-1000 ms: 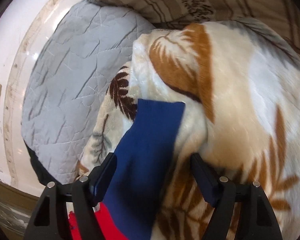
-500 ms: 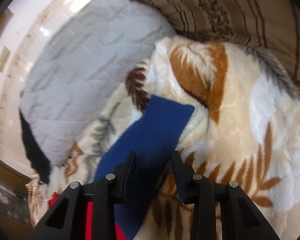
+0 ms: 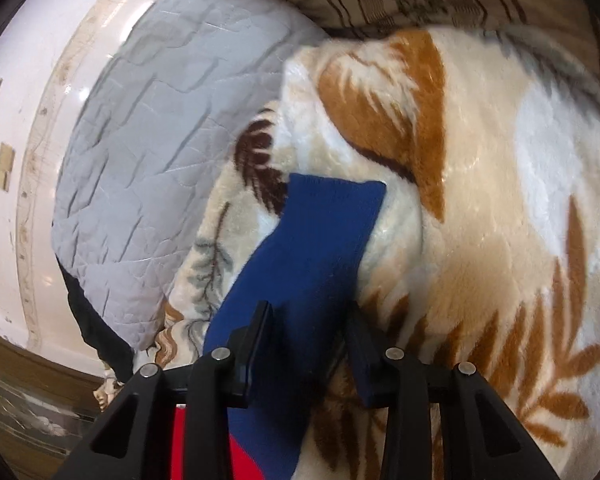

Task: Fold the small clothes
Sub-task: 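Grasp the blue sleeve cuff with the right gripper, then fold the blue sleeve across the sweater body with the right gripper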

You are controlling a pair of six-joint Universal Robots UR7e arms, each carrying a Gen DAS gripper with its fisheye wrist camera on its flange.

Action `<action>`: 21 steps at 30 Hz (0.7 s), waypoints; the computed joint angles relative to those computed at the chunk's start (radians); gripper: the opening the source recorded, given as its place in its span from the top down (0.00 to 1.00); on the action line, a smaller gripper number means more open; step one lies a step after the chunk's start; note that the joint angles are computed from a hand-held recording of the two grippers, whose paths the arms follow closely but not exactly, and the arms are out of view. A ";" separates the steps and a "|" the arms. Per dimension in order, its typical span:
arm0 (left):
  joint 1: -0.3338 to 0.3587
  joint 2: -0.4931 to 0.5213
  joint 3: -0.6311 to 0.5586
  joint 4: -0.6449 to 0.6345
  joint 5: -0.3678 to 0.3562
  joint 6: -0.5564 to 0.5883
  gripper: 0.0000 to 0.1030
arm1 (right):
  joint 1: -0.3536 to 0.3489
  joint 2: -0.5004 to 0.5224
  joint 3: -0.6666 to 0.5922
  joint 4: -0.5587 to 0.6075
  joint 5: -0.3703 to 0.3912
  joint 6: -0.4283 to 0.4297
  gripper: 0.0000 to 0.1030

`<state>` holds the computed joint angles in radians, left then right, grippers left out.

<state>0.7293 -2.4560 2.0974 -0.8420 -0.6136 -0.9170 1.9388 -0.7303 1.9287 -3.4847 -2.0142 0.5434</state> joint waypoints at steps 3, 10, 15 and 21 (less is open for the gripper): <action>0.002 0.009 -0.004 0.005 0.000 -0.009 0.00 | -0.021 0.023 -0.004 -0.075 0.049 -0.024 0.83; -0.112 0.019 -0.083 0.211 0.070 -0.175 0.00 | 0.044 0.029 0.007 -0.188 0.164 -0.050 0.93; -0.116 0.041 -0.162 0.262 0.149 -0.220 0.00 | 0.189 0.081 -0.080 -0.107 0.229 -0.065 0.93; -0.134 0.070 -0.304 0.472 0.214 -0.389 0.00 | 0.328 0.266 -0.308 0.046 0.323 -0.019 0.93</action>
<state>0.5958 -2.3860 1.7932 -0.3703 -0.4001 -1.3056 2.2665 -0.4645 1.6206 -3.4386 -1.6913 0.5243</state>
